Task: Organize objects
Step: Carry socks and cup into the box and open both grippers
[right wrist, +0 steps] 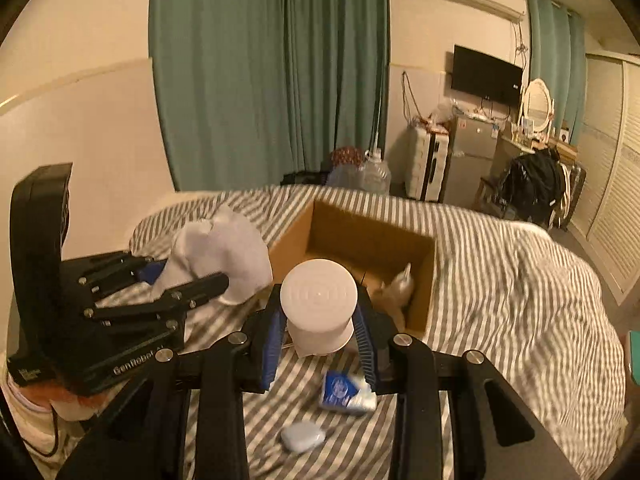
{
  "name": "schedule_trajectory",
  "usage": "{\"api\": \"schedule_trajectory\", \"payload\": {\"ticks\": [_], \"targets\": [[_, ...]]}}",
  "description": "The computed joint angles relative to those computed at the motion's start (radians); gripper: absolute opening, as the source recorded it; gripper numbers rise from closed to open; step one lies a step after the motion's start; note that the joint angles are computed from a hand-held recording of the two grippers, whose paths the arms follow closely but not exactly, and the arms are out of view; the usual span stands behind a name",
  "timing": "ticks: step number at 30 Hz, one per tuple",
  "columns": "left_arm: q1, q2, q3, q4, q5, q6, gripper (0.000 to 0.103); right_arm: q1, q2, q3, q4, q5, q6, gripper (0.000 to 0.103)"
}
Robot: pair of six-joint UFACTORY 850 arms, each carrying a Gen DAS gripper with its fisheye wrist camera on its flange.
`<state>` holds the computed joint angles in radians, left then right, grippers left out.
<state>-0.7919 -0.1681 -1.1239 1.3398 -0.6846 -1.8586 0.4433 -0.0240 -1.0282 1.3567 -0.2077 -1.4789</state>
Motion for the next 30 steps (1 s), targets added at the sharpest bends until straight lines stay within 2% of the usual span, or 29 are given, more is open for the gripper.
{"api": "schedule_trajectory", "payload": {"ticks": [6, 12, 20, 30], "targets": [[0.079, -0.068, -0.101, 0.007, 0.046, 0.061, 0.034, -0.020, -0.094, -0.134, -0.028, -0.009, 0.034, 0.032], [0.166, -0.182, -0.231, -0.072, 0.107, 0.189, 0.034, -0.038, -0.229, -0.285, -0.127, -0.030, 0.149, 0.032], [0.244, -0.326, -0.363, -0.169, 0.181, 0.328, 0.034, -0.052, -0.434, -0.518, -0.396, -0.049, 0.457, 0.032], [0.270, -0.421, -0.414, -0.337, 0.228, 0.513, 0.034, -0.043, -0.647, -0.689, -0.741, -0.099, 0.841, 0.032]]}}
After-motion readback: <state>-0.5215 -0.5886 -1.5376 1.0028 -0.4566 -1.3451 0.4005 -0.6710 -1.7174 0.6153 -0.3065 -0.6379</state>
